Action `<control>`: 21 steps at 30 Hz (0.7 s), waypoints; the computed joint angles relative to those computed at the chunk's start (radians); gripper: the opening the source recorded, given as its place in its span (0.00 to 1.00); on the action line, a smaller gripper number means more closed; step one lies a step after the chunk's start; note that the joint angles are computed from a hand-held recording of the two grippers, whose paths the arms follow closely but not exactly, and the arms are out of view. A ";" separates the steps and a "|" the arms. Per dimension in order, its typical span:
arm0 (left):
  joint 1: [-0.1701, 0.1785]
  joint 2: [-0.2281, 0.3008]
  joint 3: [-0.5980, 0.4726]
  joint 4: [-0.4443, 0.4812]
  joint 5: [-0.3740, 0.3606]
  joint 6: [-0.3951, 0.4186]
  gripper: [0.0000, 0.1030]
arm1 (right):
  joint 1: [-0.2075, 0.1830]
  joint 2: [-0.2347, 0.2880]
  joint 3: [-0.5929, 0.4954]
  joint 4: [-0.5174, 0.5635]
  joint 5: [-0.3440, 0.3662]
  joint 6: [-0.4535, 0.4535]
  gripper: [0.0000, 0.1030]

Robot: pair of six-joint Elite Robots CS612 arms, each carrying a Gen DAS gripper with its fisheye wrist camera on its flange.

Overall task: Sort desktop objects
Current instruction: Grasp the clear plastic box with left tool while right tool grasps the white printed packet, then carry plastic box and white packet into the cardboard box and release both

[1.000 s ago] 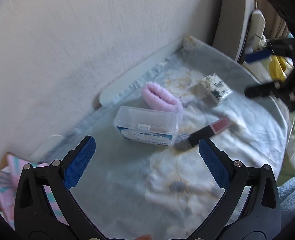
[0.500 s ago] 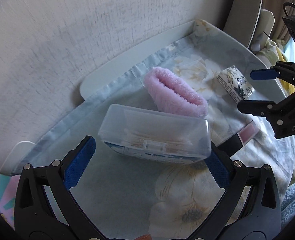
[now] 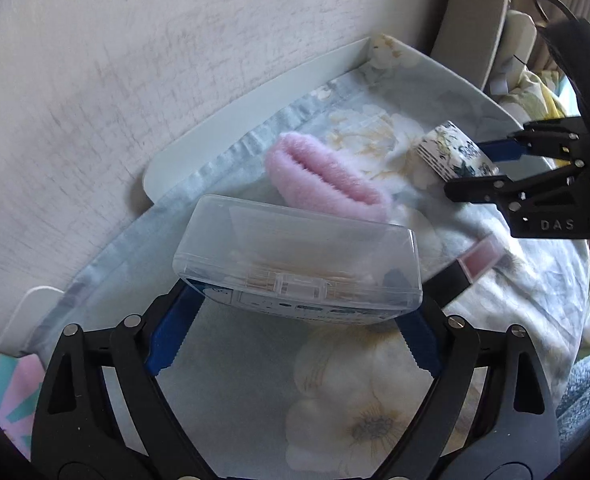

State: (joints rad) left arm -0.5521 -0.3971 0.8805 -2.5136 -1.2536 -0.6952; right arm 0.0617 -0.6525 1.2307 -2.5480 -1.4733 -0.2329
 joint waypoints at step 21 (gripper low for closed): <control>-0.072 -0.256 0.268 0.047 0.174 -0.294 0.87 | 0.060 -0.115 0.042 -0.051 0.174 -0.091 0.45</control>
